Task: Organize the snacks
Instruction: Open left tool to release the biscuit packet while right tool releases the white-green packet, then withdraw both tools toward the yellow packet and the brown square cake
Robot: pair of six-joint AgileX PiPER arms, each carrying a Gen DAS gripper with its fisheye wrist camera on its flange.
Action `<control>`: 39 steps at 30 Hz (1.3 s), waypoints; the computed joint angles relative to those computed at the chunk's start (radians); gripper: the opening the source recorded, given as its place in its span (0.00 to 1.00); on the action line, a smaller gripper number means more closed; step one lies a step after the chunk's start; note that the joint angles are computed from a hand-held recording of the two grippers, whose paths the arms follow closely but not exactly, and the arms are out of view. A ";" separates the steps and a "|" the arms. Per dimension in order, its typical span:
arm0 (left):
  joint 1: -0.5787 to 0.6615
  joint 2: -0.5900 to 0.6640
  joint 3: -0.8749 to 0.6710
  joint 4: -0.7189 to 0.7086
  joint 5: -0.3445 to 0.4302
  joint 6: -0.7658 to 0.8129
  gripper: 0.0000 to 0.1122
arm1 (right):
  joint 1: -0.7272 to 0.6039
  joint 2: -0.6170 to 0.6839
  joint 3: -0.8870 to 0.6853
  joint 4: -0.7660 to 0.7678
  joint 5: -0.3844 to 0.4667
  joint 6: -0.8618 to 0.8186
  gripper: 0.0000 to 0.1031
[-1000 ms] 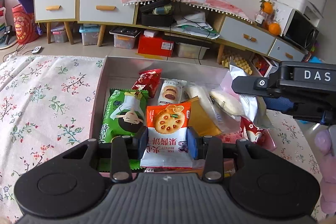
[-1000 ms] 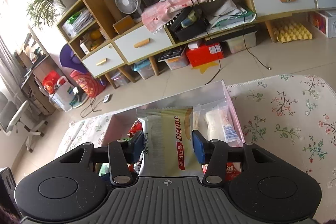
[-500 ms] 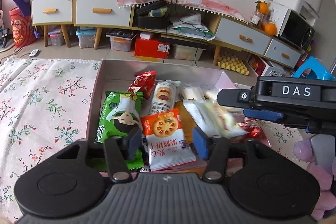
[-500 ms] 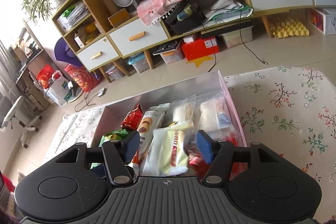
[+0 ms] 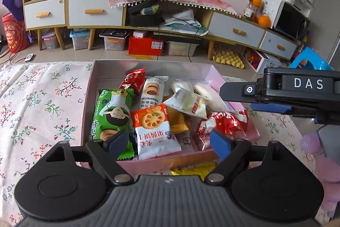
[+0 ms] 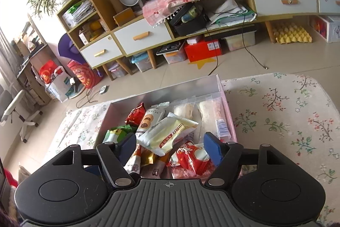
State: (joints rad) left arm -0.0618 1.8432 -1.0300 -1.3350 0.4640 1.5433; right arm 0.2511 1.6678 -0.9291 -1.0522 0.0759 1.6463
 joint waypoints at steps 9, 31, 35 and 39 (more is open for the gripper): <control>0.040 -0.046 0.037 0.081 0.024 0.000 0.82 | 0.025 -0.087 0.032 0.429 0.079 -0.465 0.69; 0.086 -0.124 0.102 0.394 0.003 -0.201 0.91 | 0.113 -0.237 0.176 0.679 0.270 -0.721 0.82; 0.076 -0.138 0.120 0.434 -0.008 -0.224 0.91 | 0.111 -0.246 0.194 0.695 0.296 -0.711 0.85; 0.059 -0.142 0.134 0.472 -0.029 -0.251 0.91 | 0.115 -0.236 0.200 0.686 0.329 -0.683 0.85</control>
State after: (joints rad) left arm -0.0024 1.7012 -0.8956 -0.8630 0.4350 1.2921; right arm 0.3665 1.4319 -0.7292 -0.3660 0.4047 0.9638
